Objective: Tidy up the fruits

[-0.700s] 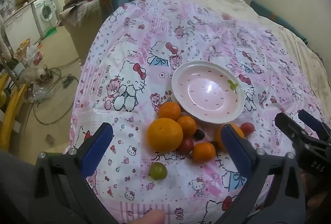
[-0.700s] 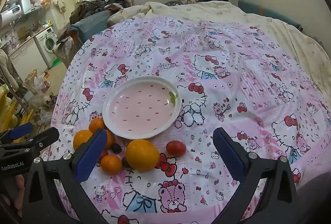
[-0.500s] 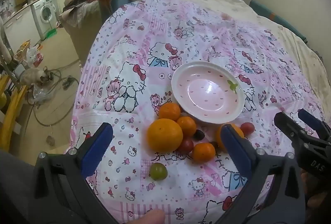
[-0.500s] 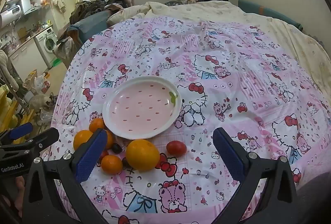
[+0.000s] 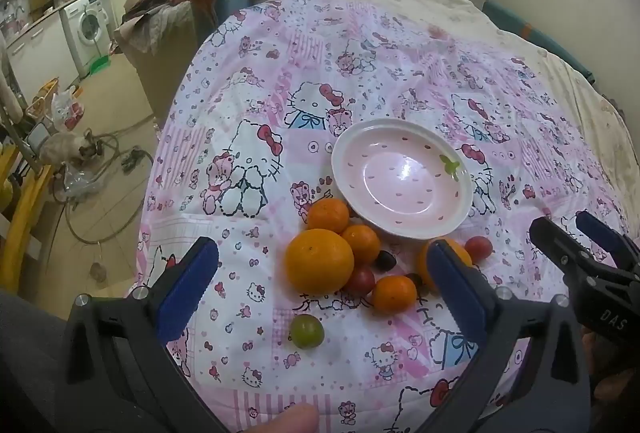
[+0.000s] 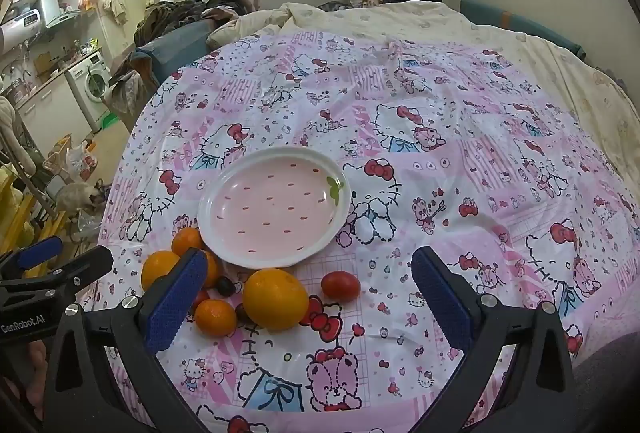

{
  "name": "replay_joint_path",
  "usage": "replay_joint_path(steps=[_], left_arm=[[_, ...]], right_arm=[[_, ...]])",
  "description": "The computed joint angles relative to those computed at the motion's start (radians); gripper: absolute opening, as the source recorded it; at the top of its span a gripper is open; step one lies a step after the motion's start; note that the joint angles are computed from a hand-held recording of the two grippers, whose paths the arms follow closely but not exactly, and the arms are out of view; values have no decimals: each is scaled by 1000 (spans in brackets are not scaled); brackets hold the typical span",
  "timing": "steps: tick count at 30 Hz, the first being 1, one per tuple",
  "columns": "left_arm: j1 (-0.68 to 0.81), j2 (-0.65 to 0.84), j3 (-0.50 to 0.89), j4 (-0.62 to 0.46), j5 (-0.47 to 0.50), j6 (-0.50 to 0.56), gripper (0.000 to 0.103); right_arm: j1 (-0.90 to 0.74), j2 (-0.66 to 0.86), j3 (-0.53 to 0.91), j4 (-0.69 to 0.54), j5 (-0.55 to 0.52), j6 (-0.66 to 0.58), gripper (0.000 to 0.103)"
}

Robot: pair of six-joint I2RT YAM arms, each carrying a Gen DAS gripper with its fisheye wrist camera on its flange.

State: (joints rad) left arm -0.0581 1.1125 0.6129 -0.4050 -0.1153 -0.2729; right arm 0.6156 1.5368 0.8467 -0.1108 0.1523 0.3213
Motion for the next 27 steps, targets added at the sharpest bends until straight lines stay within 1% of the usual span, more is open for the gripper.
replay_joint_path(steps=[12,18,22,27], left_arm=[[0,8,-1,10,0,5,103],[1,9,0,8,-1,3,103],[5,18,-12,31,3,0,103],[6,15,-14,32,4,2,103]], right_arm=[[-8,2,10,-12,-10,1,103],[-8,5,2,2,-11,1,103],[-3,11,3,-2,-7,4,103],[-2,15,2,7,-3,4,103]])
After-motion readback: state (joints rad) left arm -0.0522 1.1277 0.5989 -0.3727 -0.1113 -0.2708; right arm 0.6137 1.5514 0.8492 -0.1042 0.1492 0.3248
